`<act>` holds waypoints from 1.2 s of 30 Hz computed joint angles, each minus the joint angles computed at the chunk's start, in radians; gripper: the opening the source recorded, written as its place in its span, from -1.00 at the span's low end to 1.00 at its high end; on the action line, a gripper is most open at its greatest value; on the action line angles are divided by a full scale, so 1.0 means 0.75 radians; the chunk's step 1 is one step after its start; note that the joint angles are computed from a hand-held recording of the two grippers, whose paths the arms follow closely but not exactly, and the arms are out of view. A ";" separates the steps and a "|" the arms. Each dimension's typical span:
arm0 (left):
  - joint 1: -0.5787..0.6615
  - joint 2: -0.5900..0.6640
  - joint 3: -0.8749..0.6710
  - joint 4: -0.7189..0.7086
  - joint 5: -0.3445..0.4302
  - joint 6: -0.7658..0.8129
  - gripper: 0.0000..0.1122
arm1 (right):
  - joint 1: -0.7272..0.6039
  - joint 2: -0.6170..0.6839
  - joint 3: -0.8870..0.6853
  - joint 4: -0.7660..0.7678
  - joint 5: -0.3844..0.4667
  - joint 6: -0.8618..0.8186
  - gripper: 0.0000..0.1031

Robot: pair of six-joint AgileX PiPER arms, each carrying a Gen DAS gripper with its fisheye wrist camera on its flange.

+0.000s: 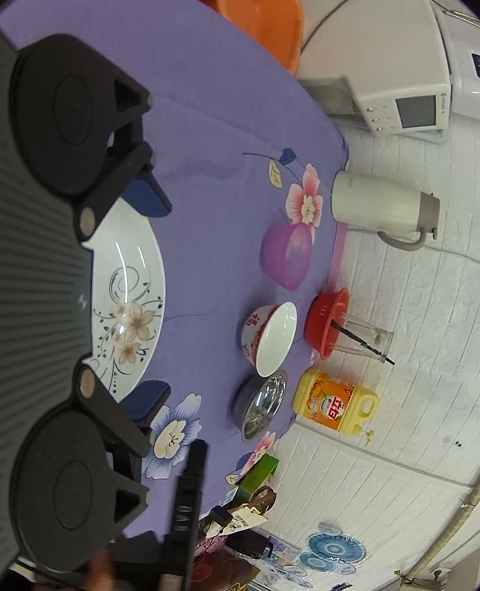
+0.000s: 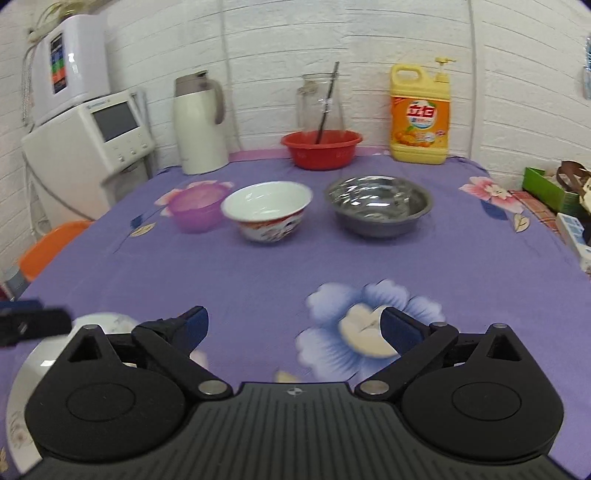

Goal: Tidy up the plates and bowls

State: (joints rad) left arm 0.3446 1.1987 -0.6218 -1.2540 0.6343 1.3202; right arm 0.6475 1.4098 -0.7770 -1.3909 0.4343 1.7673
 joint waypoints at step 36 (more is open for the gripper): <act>-0.520 0.419 -0.512 0.306 -0.043 -0.488 0.77 | -0.650 0.347 -0.570 1.746 0.204 -2.242 1.00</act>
State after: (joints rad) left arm -0.0452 1.5127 -1.0059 -1.0246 0.6023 0.9541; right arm 0.1597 1.6703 -1.2045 -0.0816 0.5874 0.0860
